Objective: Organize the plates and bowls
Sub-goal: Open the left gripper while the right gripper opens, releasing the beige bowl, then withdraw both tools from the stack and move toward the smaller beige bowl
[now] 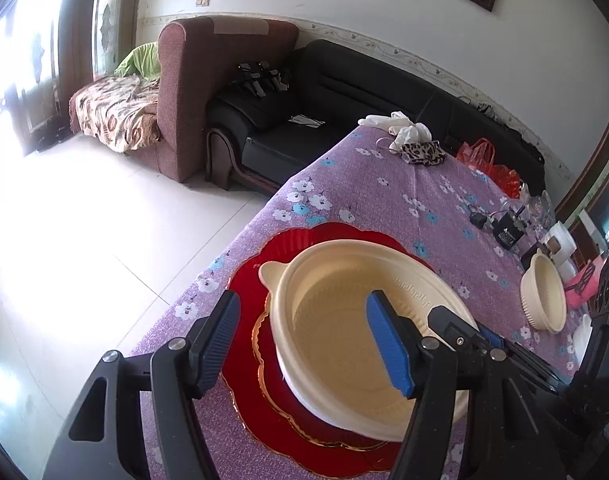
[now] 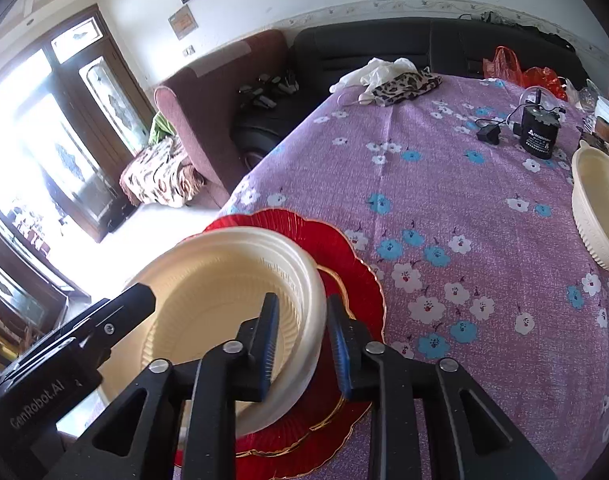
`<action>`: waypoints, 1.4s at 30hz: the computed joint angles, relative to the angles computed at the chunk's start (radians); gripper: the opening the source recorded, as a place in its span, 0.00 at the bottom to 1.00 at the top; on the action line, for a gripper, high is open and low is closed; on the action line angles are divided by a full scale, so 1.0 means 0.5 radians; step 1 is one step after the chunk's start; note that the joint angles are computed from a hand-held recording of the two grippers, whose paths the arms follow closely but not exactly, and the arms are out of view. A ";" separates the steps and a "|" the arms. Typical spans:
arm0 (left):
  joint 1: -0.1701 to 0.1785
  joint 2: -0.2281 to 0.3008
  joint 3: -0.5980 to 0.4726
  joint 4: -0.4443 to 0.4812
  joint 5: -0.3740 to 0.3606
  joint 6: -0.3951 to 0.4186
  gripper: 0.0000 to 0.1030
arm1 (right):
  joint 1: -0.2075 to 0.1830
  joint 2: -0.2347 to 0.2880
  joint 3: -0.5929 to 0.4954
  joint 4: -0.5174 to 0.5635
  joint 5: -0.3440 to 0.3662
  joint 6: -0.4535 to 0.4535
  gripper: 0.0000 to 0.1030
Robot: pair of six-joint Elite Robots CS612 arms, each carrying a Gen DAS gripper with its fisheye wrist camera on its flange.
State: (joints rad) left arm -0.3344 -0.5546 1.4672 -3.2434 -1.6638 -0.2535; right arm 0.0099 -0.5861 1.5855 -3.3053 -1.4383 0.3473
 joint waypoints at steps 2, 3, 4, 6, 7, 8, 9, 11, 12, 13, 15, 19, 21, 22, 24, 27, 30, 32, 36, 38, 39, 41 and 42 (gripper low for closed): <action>0.012 -0.007 0.017 -0.039 -0.019 -0.033 0.64 | 0.000 -0.009 0.018 -0.044 -0.010 0.010 0.33; 0.019 -0.012 0.031 -0.063 -0.029 -0.055 0.65 | -0.001 -0.013 0.027 -0.060 -0.014 0.012 0.34; 0.026 -0.016 0.043 -0.085 -0.041 -0.076 0.66 | -0.002 -0.019 0.038 -0.078 -0.018 0.016 0.35; 0.044 -0.029 0.076 -0.141 -0.074 -0.122 0.68 | -0.005 -0.032 0.062 -0.114 -0.027 0.032 0.37; 0.050 -0.033 0.089 -0.162 -0.081 -0.137 0.68 | -0.005 -0.039 0.077 -0.136 -0.033 0.038 0.37; 0.056 -0.039 0.106 -0.189 -0.087 -0.155 0.69 | -0.005 -0.047 0.093 -0.159 -0.040 0.039 0.37; 0.063 -0.044 0.124 -0.214 -0.091 -0.174 0.69 | -0.004 -0.057 0.118 -0.196 -0.051 0.032 0.37; 0.080 -0.052 0.155 -0.254 -0.110 -0.217 0.70 | 0.005 -0.078 0.163 -0.260 -0.077 -0.004 0.36; 0.089 -0.054 0.168 -0.267 -0.118 -0.232 0.70 | 0.012 -0.088 0.181 -0.287 -0.093 -0.027 0.36; 0.093 -0.055 0.178 -0.275 -0.121 -0.245 0.70 | 0.018 -0.096 0.200 -0.315 -0.106 -0.046 0.36; 0.101 -0.058 0.199 -0.291 -0.116 -0.263 0.70 | 0.037 -0.109 0.236 -0.384 -0.142 -0.088 0.36; 0.103 -0.061 0.227 -0.301 -0.083 -0.262 0.70 | 0.062 -0.118 0.271 -0.448 -0.128 -0.128 0.36; 0.103 -0.060 0.235 -0.294 -0.093 -0.257 0.70 | 0.070 -0.109 0.257 -0.391 -0.093 -0.141 0.36; 0.104 -0.061 0.239 -0.290 -0.100 -0.253 0.70 | 0.075 -0.103 0.249 -0.366 -0.102 -0.141 0.36; 0.103 -0.064 0.250 -0.291 -0.103 -0.242 0.70 | 0.076 -0.089 0.231 -0.329 -0.108 -0.130 0.36; 0.097 -0.078 0.274 -0.306 -0.079 -0.219 0.70 | 0.054 -0.087 0.239 -0.358 -0.047 -0.047 0.36; 0.078 -0.096 0.308 -0.341 -0.026 -0.179 0.70 | 0.044 -0.113 0.282 -0.466 -0.069 -0.022 0.36; 0.057 -0.111 0.338 -0.379 0.020 -0.141 0.70 | 0.044 -0.137 0.319 -0.535 -0.095 -0.033 0.36; -0.018 -0.145 0.420 -0.514 0.209 0.002 0.73 | 0.035 -0.172 0.392 -0.627 -0.121 -0.052 0.36; -0.055 -0.158 0.458 -0.591 0.288 0.069 0.79 | 0.025 -0.185 0.436 -0.660 -0.129 -0.046 0.37; -0.077 -0.165 0.478 -0.633 0.335 0.105 0.80 | 0.019 -0.188 0.453 -0.670 -0.130 -0.042 0.37; -0.119 -0.178 0.514 -0.703 0.436 0.169 0.82 | 0.003 -0.194 0.490 -0.691 -0.129 -0.032 0.39; -0.141 -0.184 0.530 -0.739 0.483 0.200 0.87 | -0.007 -0.197 0.511 -0.707 -0.129 -0.023 0.41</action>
State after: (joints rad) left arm -0.4047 -0.6464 1.7323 -3.6127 -1.4224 -0.1536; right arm 0.0065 -0.6846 1.8411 -3.6586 -1.5027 0.3360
